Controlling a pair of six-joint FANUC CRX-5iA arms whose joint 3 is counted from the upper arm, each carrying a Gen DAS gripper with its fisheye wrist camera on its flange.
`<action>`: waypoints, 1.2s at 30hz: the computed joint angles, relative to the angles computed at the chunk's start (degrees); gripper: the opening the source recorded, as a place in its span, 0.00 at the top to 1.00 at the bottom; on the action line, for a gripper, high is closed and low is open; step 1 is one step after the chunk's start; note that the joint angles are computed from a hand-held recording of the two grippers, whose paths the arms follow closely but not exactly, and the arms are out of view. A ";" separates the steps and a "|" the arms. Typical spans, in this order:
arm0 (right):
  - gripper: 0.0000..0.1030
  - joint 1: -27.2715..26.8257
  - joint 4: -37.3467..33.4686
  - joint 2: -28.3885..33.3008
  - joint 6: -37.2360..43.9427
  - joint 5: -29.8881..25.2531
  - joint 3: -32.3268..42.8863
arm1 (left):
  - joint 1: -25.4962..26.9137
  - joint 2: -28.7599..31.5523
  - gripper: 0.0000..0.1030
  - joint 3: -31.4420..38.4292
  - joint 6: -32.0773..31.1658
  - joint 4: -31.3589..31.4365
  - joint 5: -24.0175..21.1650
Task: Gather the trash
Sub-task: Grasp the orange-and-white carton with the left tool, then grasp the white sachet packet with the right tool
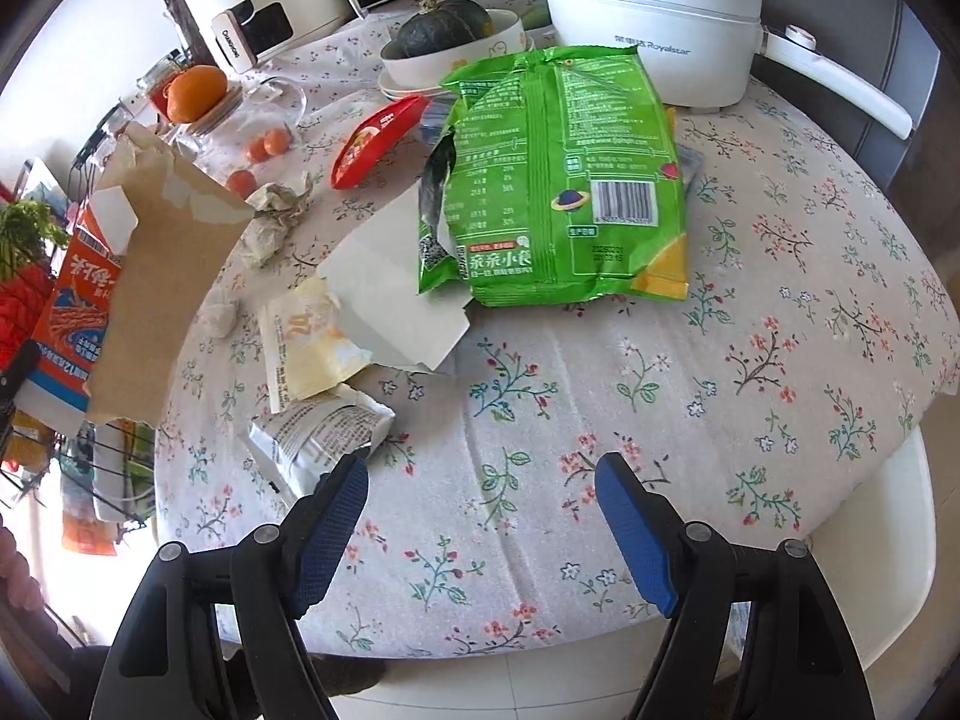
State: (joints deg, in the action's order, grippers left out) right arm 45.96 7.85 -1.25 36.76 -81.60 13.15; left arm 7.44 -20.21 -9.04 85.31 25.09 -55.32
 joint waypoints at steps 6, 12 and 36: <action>0.23 0.84 -3.55 6.63 4.62 1.63 5.02 | 3.80 -0.53 0.98 -2.40 -3.15 3.48 -2.47; 0.23 1.25 -4.40 12.04 7.56 2.00 7.79 | 5.45 -0.66 0.98 -3.25 -5.11 4.43 -4.41; 0.89 4.04 0.72 4.31 10.18 3.08 3.74 | 2.43 -0.06 0.98 -2.81 -6.95 9.11 -4.72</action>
